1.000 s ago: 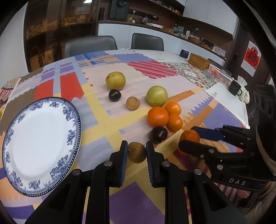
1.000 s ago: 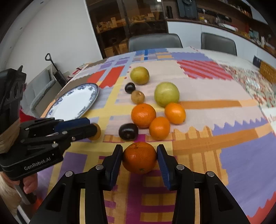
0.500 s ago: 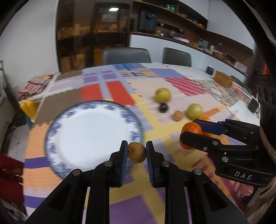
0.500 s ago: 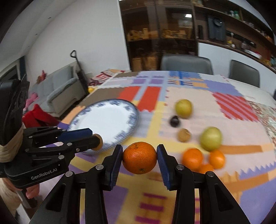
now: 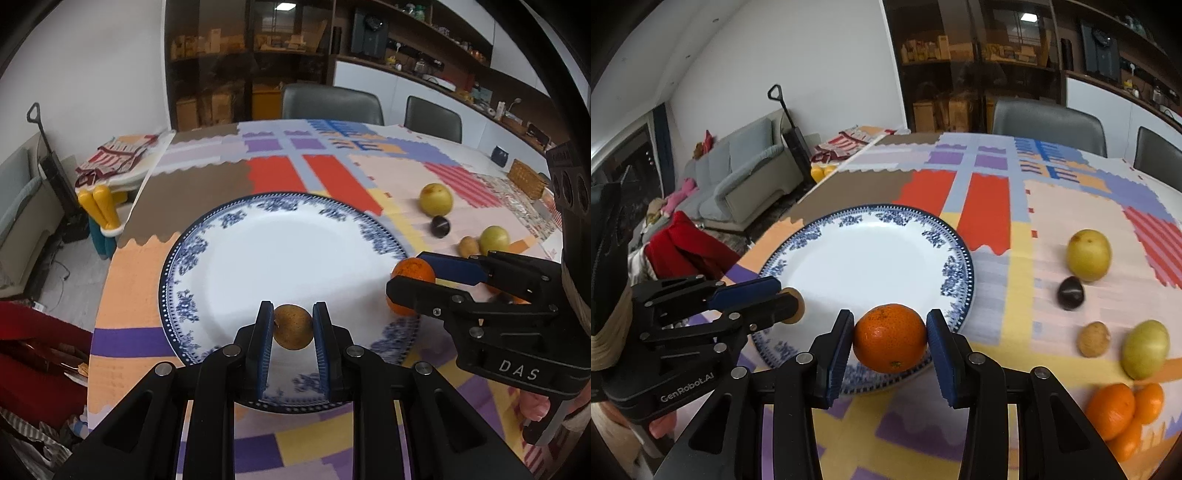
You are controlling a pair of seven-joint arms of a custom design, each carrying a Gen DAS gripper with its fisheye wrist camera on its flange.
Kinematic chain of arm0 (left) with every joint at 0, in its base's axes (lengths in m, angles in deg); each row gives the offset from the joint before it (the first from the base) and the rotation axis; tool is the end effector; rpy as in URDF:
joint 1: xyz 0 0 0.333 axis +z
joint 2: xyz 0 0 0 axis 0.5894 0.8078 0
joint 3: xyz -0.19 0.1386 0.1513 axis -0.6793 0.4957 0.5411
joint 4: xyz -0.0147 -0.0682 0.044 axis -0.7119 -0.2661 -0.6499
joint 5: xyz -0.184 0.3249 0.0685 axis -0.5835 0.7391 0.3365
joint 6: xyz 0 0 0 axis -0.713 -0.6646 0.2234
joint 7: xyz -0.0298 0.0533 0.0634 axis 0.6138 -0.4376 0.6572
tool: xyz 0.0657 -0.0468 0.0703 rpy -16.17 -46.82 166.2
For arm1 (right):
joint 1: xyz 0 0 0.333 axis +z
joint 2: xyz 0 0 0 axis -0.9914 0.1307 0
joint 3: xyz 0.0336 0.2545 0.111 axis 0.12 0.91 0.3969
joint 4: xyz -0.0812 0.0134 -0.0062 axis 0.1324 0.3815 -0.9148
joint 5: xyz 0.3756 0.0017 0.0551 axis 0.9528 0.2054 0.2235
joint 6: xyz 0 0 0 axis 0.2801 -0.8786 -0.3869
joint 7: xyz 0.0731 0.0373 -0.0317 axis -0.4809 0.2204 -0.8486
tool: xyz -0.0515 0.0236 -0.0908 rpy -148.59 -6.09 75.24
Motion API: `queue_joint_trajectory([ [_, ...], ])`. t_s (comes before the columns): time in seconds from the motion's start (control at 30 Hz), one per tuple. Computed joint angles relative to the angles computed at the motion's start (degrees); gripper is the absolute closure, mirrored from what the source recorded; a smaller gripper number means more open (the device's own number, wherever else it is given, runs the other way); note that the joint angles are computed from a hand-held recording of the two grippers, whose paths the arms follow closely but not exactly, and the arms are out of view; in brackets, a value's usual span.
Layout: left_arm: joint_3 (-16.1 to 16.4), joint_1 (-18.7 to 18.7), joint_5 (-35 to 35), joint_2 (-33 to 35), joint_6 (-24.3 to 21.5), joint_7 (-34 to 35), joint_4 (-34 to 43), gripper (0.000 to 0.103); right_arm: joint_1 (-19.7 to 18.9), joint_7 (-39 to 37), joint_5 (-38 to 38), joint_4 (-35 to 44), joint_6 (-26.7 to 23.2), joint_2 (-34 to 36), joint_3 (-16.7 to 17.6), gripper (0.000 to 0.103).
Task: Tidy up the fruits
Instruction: 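Carry the kiwi and orange over the plate and open both tools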
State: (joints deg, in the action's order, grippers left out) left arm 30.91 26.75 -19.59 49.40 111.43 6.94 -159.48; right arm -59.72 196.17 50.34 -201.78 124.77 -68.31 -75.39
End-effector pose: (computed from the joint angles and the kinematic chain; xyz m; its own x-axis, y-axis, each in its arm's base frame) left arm 0.4128 -0.2845 0.3918 -0.2826 -0.9569 0.0671 -0.7189 0.1650 -0.6753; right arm 0.4173 0.3274 0.3958 0.3529 -0.9212 -0.1642 -0.7090 -0.1487 -0.6893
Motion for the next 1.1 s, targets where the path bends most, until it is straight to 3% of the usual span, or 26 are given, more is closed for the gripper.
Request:
queue_joint_trajectory([
  [0.1, 0.26, 0.04, 0.35, 0.91, -0.35, 0.07, 0.43, 0.081, 0.70, -4.19, 4.37, 1.06, -0.32, 1.72, -0.37, 0.061],
  [0.57, 1.65, -1.27, 4.16, 1.97, -2.65, -2.54, 1.81, 0.080, 3.49, -6.11, 5.31, 3.41, -1.12, 3.90, -3.01, 0.061],
  [0.67, 0.92, -0.92, 6.83, 0.40, -4.36, -5.92, 1.58, 0.066, 3.39, -8.67, 8.69, 2.93, 0.01, 3.86, -2.70, 0.061],
  [0.73, -0.09, -0.51, 9.50, -1.38, -5.94, -8.74, 1.21, 0.063, 3.45, -8.95, 9.02, 2.12, 1.32, 3.22, -2.95, 0.060],
  [0.8, -1.25, -0.54, 11.23, -3.40, -8.22, -10.60, 0.93, 0.057, 2.98, -1.74, 0.85, 1.36, 2.29, 1.59, -3.66, 0.053],
  [0.87, -2.24, -0.68, 12.40, -5.62, -9.50, -12.58, 0.23, 0.051, -0.41, 13.40, -16.09, 1.38, 1.71, -1.07, -2.00, 0.047],
  [0.9, -2.70, -0.80, 12.63, -6.83, -9.66, -13.47, -0.26, 0.048, -1.94, 18.05, -20.96, 1.13, 1.19, -2.45, -0.83, 0.044],
  [1.1, -7.32, -0.82, 13.96, -12.29, -11.78, -18.71, -1.33, 0.034, -9.90, 28.20, -30.50, -5.13, 0.18, -13.77, 5.74, 0.035],
])
